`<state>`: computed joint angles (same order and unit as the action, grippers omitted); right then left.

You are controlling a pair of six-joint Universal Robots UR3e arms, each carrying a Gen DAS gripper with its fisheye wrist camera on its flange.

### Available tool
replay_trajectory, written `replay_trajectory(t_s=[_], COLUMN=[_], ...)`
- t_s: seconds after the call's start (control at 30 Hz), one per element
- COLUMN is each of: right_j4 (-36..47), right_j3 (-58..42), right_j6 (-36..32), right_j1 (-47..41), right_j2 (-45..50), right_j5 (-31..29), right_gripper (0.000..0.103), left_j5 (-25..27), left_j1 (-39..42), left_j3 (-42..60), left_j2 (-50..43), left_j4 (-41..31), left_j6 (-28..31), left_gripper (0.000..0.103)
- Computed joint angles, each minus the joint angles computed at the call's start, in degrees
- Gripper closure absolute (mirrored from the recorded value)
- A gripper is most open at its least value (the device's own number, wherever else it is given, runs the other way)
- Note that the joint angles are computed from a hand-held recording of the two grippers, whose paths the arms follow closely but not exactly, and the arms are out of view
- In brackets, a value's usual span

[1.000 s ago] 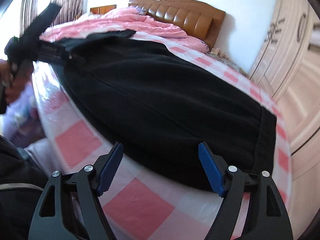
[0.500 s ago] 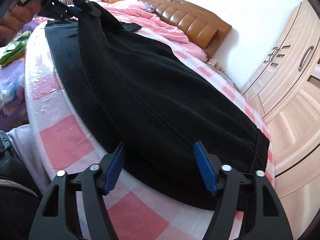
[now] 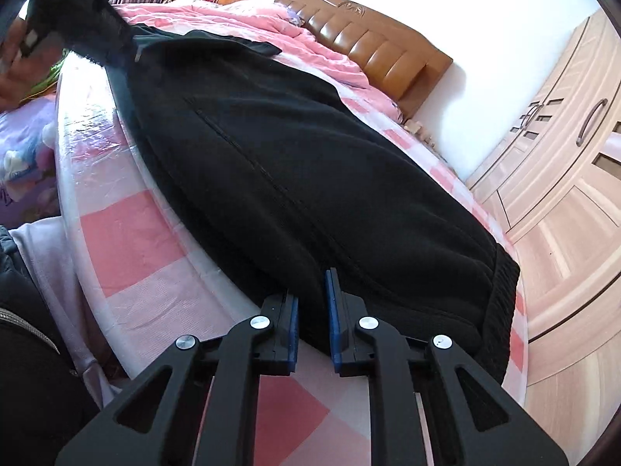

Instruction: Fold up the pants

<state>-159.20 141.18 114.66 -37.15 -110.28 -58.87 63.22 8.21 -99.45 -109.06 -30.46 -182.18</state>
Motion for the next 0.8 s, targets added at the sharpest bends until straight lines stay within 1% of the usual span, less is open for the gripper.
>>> replay_trajectory(t_s=[0.1, 0.17, 0.2, 0.23, 0.27, 0.3, 0.33, 0.37, 0.4, 0.43, 0.47, 0.5, 0.53, 0.57, 0.6, 0.63, 0.7, 0.73, 0.77, 0.8], right_j4=[2.97, 5.60, 7.76, 11.85, 17.92, 28.41, 36.07, 43.18, 48.23, 49.96, 48.85, 42.93, 35.64, 29.37, 25.26, 23.89, 22.69, 20.83, 18.06, 17.16], right_j3=[-0.29, -1.11, -1.92, -2.92, -4.62, -7.12, -9.06, -10.92, -12.54, -13.74, -14.55, -14.73, -14.94, -15.35, -17.20, -18.80, -20.95, -21.33, -21.28, -21.04], right_j6=[-1.33, -1.67, -1.51, -2.02, -3.21, -5.98, -8.31, -10.26, -11.08, -10.22, -7.59, -1.25, 4.97, 10.46, 15.36, 18.12, 20.08, 20.95, 22.20, 22.64], right_j1=[-0.26, -0.70, -0.75, -1.73, -3.36, -6.83, -10.02, -13.48, -16.74, -18.61, -19.40, -19.07, -17.69, -16.03, -13.97, -12.74, -10.85, -9.76, -8.75, -8.77], right_j2=[-1.10, -1.87, -2.34, -3.71, -5.24, -7.98, -9.70, -11.36, -12.43, -12.30, -11.21, -8.69, -5.37, -2.01, 2.51, 5.62, 10.58, 12.77, 14.56, 15.19], right_j5=[-0.17, 0.12, 0.10, 0.86, 2.24, 5.16, 7.89, 10.85, 13.82, 15.94, 17.39, 18.11, 17.29, 15.69, 13.33, 11.66, 8.60, 5.99, 2.99, 2.65], right_gripper=[0.088, 0.084, 0.079, 0.074, 0.070, 0.056, 0.038, 0.024, 0.020, 0.016, 0.016, 0.016, 0.016, 0.016, 0.016, 0.016, 0.016, 0.015, 0.015, 0.015], left_j5=[1.40, 2.87, 4.39, 6.33, 8.89, 12.64, 17.50, 21.77, 26.15, 27.15, 26.33, 24.14, 22.34, 21.88, 22.22, 22.65, 26.60, 28.76, 29.80, 30.06], left_j1=[-0.62, -1.27, -1.88, -2.40, -3.12, -3.85, -4.99, -6.42, -7.98, -8.61, -8.86, -9.17, -10.12, -11.82, -13.52, -15.25, -18.76, -20.06, -20.79, -21.15], left_j3=[-0.84, -0.42, -0.14, -0.48, -1.01, -3.03, -5.66, -6.85, -8.50, -9.46, -9.98, -9.67, -8.03, -5.17, -2.02, 0.90, 6.26, 8.63, 10.18, 11.83], left_j2=[0.39, 0.46, 0.71, 1.36, 2.01, 3.48, 5.17, 5.98, 6.99, 7.64, 8.24, 8.44, 7.59, 5.72, 3.38, 0.96, -4.03, -6.40, -7.94, -9.62], left_j4=[1.43, 1.01, 0.85, 1.24, 2.30, 5.65, 10.36, 13.63, 18.56, 21.72, 24.08, 25.27, 24.84, 23.04, 21.05, 18.95, 14.72, 12.56, 10.94, 8.80], left_j6=[0.50, 1.27, 1.73, 1.78, 1.25, 0.27, -0.41, -0.61, -0.05, 0.61, 1.50, 2.88, 4.49, 5.99, 7.03, 8.45, 10.49, 11.12, 11.13, 10.90], left_gripper=[0.090, 0.084, 0.080, 0.058, 0.030, 0.024, 0.023, 0.022, 0.020, 0.015, 0.011, 0.010, 0.007, 0.007, 0.007, 0.007, 0.007, 0.007, 0.007, 0.007])
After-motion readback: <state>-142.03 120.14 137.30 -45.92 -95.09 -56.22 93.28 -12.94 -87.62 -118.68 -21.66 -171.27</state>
